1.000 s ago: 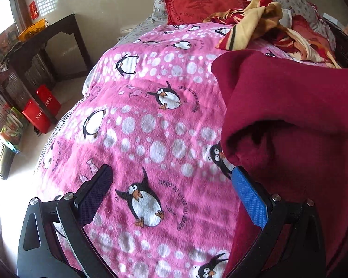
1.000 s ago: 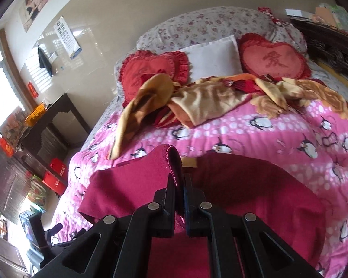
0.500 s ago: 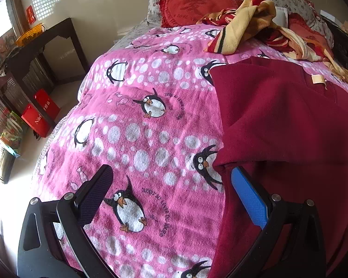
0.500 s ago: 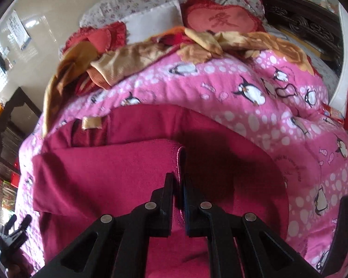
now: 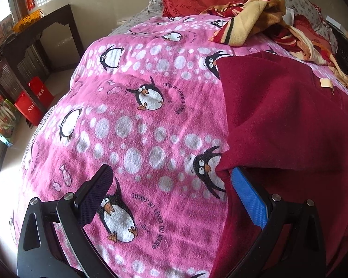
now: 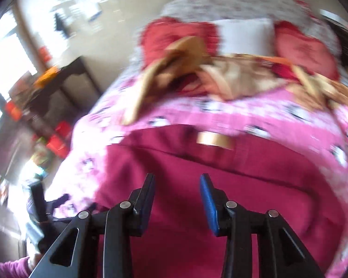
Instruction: Fold small clothes
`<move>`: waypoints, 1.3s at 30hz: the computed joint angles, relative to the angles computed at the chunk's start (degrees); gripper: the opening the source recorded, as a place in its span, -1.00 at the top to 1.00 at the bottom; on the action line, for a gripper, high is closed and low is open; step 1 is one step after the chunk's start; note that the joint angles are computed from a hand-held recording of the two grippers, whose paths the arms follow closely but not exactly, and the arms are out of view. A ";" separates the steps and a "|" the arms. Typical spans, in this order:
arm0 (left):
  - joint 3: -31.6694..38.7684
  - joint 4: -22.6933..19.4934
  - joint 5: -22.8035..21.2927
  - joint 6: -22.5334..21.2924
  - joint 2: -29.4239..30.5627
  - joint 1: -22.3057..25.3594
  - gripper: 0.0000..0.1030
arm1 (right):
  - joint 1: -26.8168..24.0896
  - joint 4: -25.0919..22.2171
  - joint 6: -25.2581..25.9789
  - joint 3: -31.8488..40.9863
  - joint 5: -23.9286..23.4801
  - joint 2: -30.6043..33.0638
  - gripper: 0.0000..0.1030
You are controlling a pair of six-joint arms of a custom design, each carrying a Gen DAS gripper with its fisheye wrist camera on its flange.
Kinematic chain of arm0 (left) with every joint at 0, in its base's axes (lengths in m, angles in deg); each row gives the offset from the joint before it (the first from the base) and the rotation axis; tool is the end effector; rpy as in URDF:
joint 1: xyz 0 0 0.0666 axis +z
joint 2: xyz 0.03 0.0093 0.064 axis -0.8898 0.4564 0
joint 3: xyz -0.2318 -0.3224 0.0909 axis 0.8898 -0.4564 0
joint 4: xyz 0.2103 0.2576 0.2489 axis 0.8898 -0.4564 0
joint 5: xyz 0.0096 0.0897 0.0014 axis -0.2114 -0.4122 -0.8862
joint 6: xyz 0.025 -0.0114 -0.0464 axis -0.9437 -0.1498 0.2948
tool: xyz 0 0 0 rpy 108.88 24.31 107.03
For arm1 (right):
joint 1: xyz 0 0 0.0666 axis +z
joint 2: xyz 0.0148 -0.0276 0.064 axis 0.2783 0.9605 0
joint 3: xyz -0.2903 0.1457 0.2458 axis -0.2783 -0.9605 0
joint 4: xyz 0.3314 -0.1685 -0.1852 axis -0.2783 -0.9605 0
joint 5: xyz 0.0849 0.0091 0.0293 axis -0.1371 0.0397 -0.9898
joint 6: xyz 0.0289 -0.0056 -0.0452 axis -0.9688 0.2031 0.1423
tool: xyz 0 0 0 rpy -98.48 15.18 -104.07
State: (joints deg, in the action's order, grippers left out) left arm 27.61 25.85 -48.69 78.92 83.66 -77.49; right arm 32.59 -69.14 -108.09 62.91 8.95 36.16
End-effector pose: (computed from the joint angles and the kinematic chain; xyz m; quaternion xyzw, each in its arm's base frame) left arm 0.4980 -0.1318 0.3073 0.1889 0.9419 -0.0322 0.2758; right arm 0.3729 0.1065 0.4317 0.1476 0.9291 0.1055 0.3223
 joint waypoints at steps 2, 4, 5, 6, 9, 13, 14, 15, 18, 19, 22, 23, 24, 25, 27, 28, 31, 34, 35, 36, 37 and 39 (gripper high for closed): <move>0.06 -0.17 0.19 -0.16 0.31 0.25 -0.99 | 1.28 2.28 2.53 3.54 -3.00 4.87 0.27; 0.24 -0.55 0.88 -0.07 0.75 0.87 -0.99 | 2.40 3.05 6.34 7.88 -4.73 10.49 0.27; 0.37 -0.80 1.35 0.03 1.00 1.21 -0.99 | 2.95 2.67 8.45 10.29 -5.05 13.32 0.27; 0.55 -1.06 1.82 0.17 1.31 1.51 -0.99 | 3.25 2.33 10.21 12.13 -5.69 15.54 0.27; 1.04 -1.34 2.96 -0.01 2.14 2.30 -0.99 | 4.39 -1.39 15.55 18.73 -5.61 23.16 0.27; 1.11 -0.87 3.07 -0.58 2.38 2.16 -0.99 | 5.05 -5.85 21.74 24.30 -3.51 30.37 0.27; 1.14 -0.78 3.17 -0.70 2.43 2.12 -0.99 | 5.25 -7.44 23.52 25.32 -3.06 31.89 0.29; 1.20 -0.64 3.43 -0.86 2.48 2.20 -0.99 | 5.37 -8.40 25.14 25.69 -2.88 32.74 0.38; 1.66 -0.63 5.08 -0.51 2.37 3.02 -0.99 | 5.66 -9.50 28.19 25.87 -3.94 33.53 0.83; 1.72 -0.25 5.82 -0.04 2.08 3.58 -0.99 | 5.33 -9.14 27.83 25.74 -6.27 33.15 0.84; 1.78 1.93 6.17 1.25 1.07 5.37 -0.99 | 4.09 -5.63 23.93 25.58 -11.72 31.88 0.85; 2.03 2.09 6.03 1.62 1.00 5.75 -0.99 | 3.58 -3.65 22.32 25.13 -13.49 31.54 0.85; 2.50 1.93 6.06 1.88 1.12 6.17 -0.99 | 3.16 -1.78 20.79 24.86 -14.50 31.56 0.85; 3.03 1.63 6.16 1.97 1.33 6.52 -0.99 | 2.93 -0.52 19.43 24.73 -14.50 32.04 0.85; 3.81 1.36 5.74 1.87 1.68 6.72 -0.99 | 2.71 1.32 16.87 24.19 -14.04 33.43 0.85; 4.02 1.23 5.34 1.87 1.71 6.50 -0.99 | 3.02 1.97 16.51 23.74 -13.14 33.86 0.85; 4.76 0.68 5.92 2.16 1.88 5.98 -0.99 | 3.26 5.34 15.25 21.52 -12.94 32.86 0.85; 5.90 -0.11 7.26 3.20 2.43 4.94 -0.99 | 2.83 4.46 12.78 19.37 -14.42 28.97 0.62; 5.71 0.14 7.45 3.42 2.21 4.46 -0.99 | 2.98 4.83 12.51 17.58 -12.97 26.56 0.41; 5.81 0.34 7.38 3.41 2.29 3.91 -0.99 | 3.07 4.94 12.29 15.99 -11.59 24.40 0.32; 6.00 0.32 7.10 3.17 2.54 3.25 -0.99 | 3.19 5.42 11.71 13.69 -10.26 21.79 0.25; 6.09 0.05 6.38 2.62 3.05 2.03 -0.99 | 3.34 6.51 10.44 8.92 -9.43 17.27 0.25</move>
State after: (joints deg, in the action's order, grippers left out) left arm 33.69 25.90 -42.31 81.54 86.71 -75.46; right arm 35.93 -62.63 -97.65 71.82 -0.48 53.42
